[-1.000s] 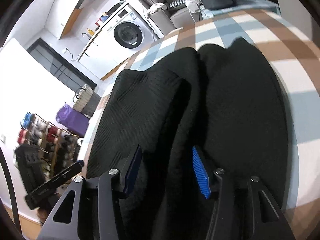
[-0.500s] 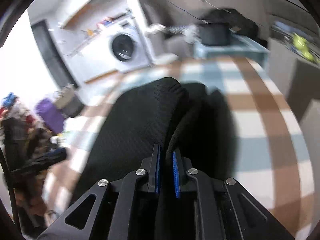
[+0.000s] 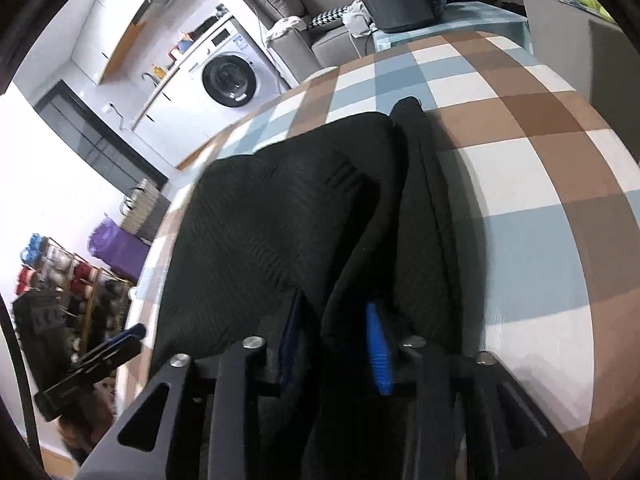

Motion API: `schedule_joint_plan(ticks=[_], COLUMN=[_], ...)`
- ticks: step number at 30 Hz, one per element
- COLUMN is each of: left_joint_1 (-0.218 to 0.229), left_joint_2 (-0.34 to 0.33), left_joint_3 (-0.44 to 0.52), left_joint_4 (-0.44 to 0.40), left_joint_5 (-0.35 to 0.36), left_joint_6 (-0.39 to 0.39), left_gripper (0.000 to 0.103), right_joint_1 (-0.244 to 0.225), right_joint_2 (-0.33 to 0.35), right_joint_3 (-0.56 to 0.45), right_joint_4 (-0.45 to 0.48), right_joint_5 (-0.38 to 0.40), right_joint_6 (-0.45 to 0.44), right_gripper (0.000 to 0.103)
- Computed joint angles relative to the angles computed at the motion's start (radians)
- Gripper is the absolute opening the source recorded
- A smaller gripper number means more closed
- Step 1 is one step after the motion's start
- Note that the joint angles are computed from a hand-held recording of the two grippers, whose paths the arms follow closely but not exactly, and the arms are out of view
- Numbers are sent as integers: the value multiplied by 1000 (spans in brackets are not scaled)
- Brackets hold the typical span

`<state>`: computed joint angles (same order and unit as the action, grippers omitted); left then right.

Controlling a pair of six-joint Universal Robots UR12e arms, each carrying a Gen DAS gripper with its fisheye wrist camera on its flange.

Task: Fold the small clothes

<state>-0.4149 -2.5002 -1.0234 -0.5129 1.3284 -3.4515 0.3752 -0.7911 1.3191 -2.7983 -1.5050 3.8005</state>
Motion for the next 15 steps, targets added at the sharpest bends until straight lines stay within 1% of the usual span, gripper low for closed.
schedule_joint_plan(ticks=[1,3,5,7,8,9,10,13,15], left_joint_1=[0,1,1,3,3,3,2,3,3], left_joint_2=[0,3,5,3,1,-2,-3,-3,-3], left_joint_3=[0,-3,-5,-3,0,4,5,2,-1], left_joint_4=[1,11,18,16,13,7,3,1,-2], left_joint_5=[-2,-2,1,-6,-7,-6,-5,-15,-14], left_joint_6=[-1,3,6,4,4,4,3,5,7], left_gripper=[64,64,64,64,64,64,64,64,64], right_joint_1=[4,18,22,23,26,27,26,17,17], right_joint_2=[2,-7,-22,-24,-22,-20,-15,-17,-27], right_joint_3=[-6,0,13,6,-3,-9,-20,-7,15], right_joint_4=[-7,-63,-126,-110,-73,-39,17,50,26], right_joint_5=[-16,-64,-85,-104,-140,-159,-176,-156,-146], right_joint_6=[-15,-64,-77,-92,-92,-89,-86,-76,-71], right_gripper=[12,11,11,11,11,11,11,12,14])
